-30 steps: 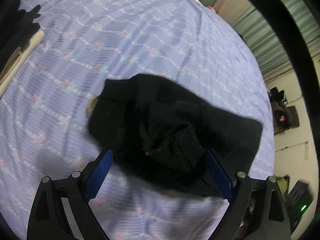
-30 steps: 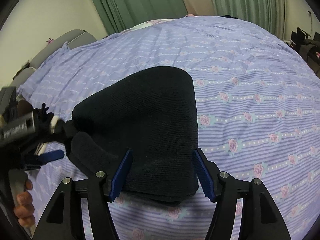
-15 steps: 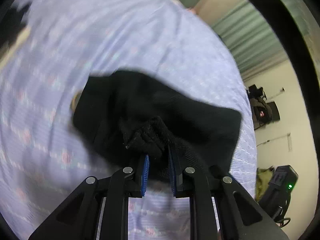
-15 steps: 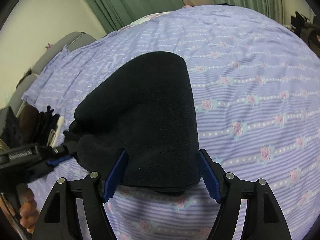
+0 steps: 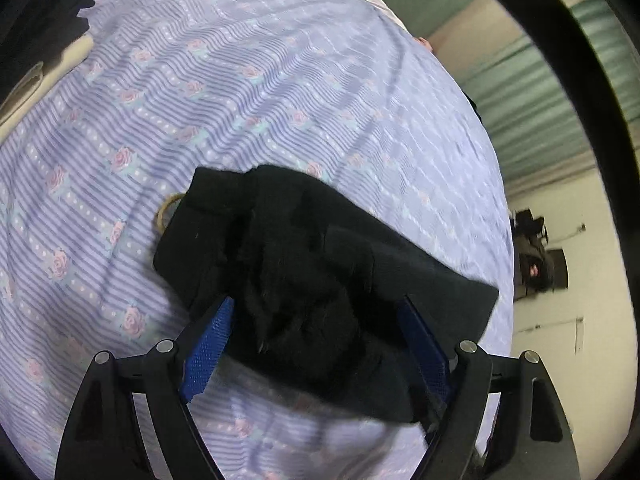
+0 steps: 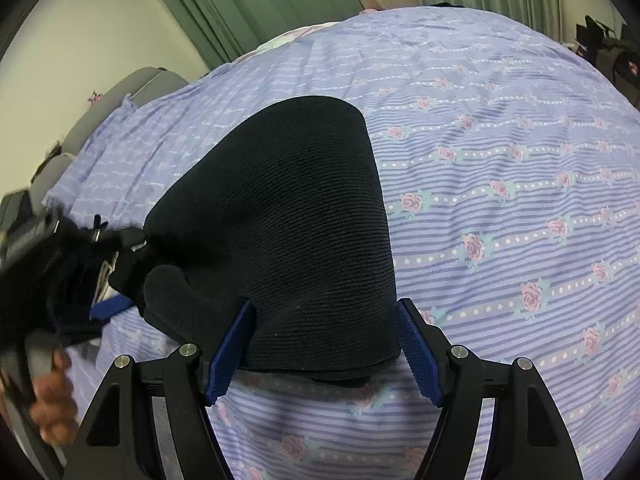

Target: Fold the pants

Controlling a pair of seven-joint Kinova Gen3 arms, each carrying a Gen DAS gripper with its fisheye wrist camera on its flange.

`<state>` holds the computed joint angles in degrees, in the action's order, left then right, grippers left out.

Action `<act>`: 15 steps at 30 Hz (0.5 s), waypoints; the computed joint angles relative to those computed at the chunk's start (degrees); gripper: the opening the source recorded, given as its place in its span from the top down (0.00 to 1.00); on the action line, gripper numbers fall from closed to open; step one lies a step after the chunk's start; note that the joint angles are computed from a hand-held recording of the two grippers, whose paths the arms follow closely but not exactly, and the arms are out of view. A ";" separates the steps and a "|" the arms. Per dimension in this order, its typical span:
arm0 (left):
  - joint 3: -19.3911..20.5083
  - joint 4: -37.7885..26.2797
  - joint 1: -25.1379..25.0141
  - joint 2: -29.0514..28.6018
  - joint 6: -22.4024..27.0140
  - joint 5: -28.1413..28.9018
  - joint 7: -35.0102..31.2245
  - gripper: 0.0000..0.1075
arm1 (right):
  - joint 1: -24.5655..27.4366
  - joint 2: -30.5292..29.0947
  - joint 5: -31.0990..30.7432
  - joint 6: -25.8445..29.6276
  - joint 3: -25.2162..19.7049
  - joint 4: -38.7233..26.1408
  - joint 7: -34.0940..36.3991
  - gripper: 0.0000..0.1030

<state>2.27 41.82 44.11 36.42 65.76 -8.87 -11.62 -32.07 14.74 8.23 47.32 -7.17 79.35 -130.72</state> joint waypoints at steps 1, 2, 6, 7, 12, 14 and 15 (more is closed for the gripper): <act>0.27 -2.46 -0.31 1.33 2.00 0.24 -0.51 0.25 | -0.13 -0.03 0.29 0.10 -0.03 0.02 0.22 0.30; 0.98 -5.11 -0.64 2.83 3.92 0.20 -1.43 0.28 | -0.30 -0.05 0.63 0.18 -0.05 0.02 0.41 0.30; 0.67 -10.89 0.20 5.27 9.96 1.57 -4.91 0.45 | -0.54 -0.01 1.13 0.43 0.06 -0.06 0.33 0.30; 0.74 -9.85 0.24 4.74 9.49 2.00 -5.54 0.52 | -0.47 -0.01 1.01 0.34 0.10 -0.04 0.15 0.30; 1.73 -1.57 -0.95 1.49 4.18 4.80 -7.19 0.64 | -0.15 0.22 0.48 0.76 -0.22 -0.50 1.39 0.30; 1.88 -2.70 -0.21 1.49 4.80 2.93 -10.44 0.72 | -0.30 0.19 0.71 1.12 -0.37 -0.64 2.51 0.30; 1.09 -4.86 1.38 1.96 5.78 0.60 -12.77 0.74 | -0.34 0.07 0.75 1.07 -0.42 -0.54 2.92 0.30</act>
